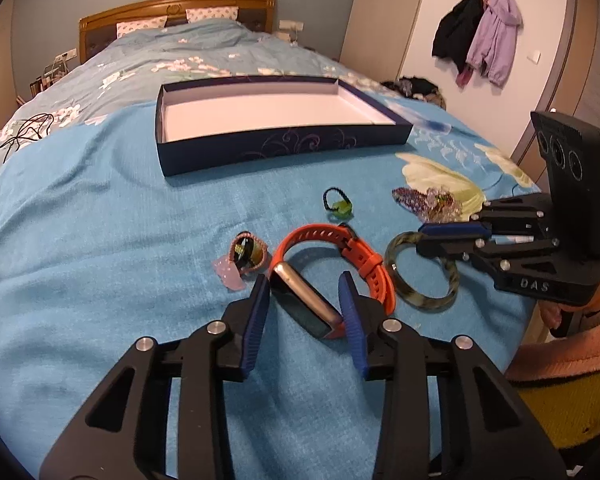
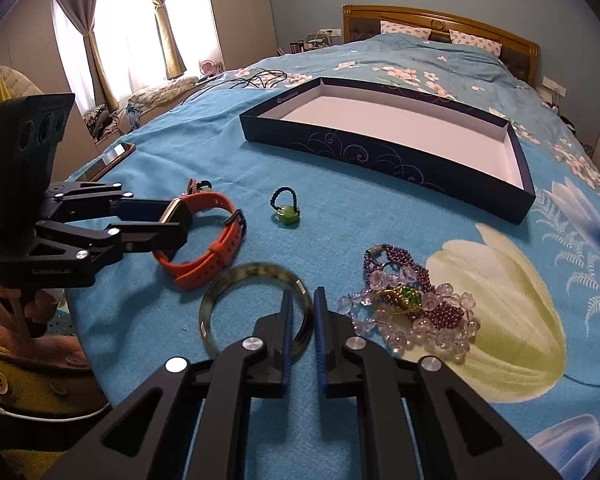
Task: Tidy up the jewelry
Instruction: 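Grasp the orange watch band with the left tool while the right tool grasps the tortoiseshell bangle, then carry the watch band and bangle into the white box and open both tools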
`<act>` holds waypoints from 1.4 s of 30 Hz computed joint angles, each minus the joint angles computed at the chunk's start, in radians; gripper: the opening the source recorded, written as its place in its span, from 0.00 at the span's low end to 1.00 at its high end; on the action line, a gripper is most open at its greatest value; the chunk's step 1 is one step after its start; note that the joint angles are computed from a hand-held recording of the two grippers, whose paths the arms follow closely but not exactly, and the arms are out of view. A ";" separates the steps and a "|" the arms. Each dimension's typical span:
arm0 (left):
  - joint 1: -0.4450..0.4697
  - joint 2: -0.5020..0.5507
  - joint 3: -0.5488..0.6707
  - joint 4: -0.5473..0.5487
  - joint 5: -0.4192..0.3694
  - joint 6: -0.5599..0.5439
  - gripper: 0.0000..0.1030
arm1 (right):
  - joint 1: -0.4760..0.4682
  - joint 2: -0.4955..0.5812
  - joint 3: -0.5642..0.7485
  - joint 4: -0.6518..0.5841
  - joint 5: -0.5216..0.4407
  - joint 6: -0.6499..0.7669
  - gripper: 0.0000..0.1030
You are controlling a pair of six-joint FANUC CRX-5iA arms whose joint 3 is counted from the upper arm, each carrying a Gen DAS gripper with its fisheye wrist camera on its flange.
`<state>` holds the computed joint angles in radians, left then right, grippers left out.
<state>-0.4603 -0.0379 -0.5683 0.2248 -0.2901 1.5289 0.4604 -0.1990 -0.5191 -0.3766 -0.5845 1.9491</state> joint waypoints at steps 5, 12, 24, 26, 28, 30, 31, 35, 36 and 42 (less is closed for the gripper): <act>0.002 -0.009 -0.005 0.036 -0.032 -0.037 0.28 | -0.016 0.002 0.006 -0.031 -0.002 0.022 0.06; -0.013 0.000 0.042 -0.095 -0.057 0.107 0.12 | -0.064 -0.005 0.036 -0.106 -0.015 0.084 0.06; 0.027 -0.040 -0.030 0.208 0.070 -0.154 0.11 | -0.160 0.028 0.136 -0.193 0.009 0.181 0.06; 0.041 -0.030 0.004 0.193 0.065 -0.150 0.11 | -0.183 0.059 0.179 -0.209 0.009 0.200 0.06; 0.055 -0.015 0.044 0.161 0.059 -0.129 0.11 | -0.182 0.086 0.207 -0.182 0.031 0.180 0.06; 0.068 0.004 0.088 0.134 0.054 -0.114 0.11 | -0.187 0.119 0.242 -0.172 0.038 0.176 0.06; 0.074 0.017 0.116 0.112 0.046 -0.096 0.11 | -0.182 0.138 0.255 -0.144 0.052 0.155 0.06; 0.093 0.078 0.212 0.074 0.027 -0.081 0.11 | -0.198 0.223 0.338 -0.121 0.056 0.123 0.06; 0.099 0.103 0.255 0.044 0.008 -0.057 0.11 | -0.194 0.242 0.354 -0.100 0.066 0.100 0.06; 0.120 0.257 0.474 -0.061 -0.099 0.061 0.11 | -0.184 0.347 0.445 -0.024 0.079 0.009 0.06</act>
<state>-0.3401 0.2195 -0.0941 0.1642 -0.3892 1.5899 0.2762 0.1480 -0.0740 -0.4007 -0.5055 1.9580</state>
